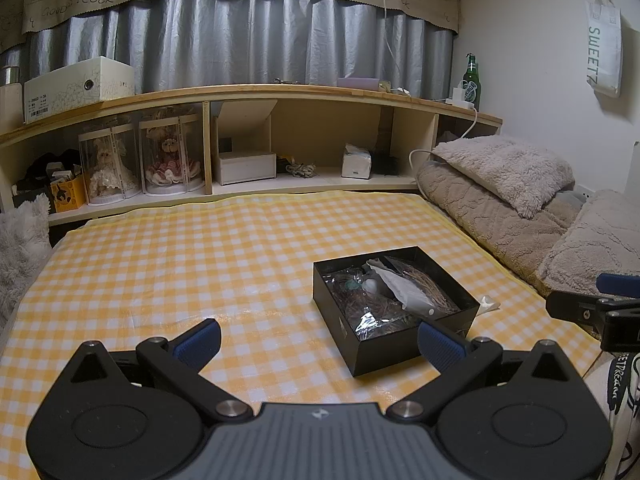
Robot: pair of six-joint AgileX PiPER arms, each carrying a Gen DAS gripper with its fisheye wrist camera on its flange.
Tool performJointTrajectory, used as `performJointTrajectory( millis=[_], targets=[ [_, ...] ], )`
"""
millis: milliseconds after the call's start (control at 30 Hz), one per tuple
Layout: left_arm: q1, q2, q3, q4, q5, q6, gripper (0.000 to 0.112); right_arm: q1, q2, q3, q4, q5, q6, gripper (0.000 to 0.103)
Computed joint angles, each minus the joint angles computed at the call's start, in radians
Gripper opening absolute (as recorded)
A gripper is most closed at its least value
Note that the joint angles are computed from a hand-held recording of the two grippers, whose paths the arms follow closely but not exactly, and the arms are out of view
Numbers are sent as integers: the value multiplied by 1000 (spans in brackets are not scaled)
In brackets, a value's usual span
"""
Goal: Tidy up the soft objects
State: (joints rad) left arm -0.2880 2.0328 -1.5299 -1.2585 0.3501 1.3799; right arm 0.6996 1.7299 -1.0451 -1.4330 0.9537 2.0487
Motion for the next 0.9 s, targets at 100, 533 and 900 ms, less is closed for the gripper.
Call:
performJointTrajectory(
  millis=[100, 533, 900],
  targets=[
    [-1, 0, 2, -4, -3, 4, 103, 0, 0, 0, 0, -1, -1, 103],
    [0, -1, 2, -5, -1, 5, 103, 1, 1, 0, 1, 1, 2, 103],
    [3, -1, 0, 4, 1, -3, 103, 2, 1, 1, -1, 1, 5, 103]
  ],
)
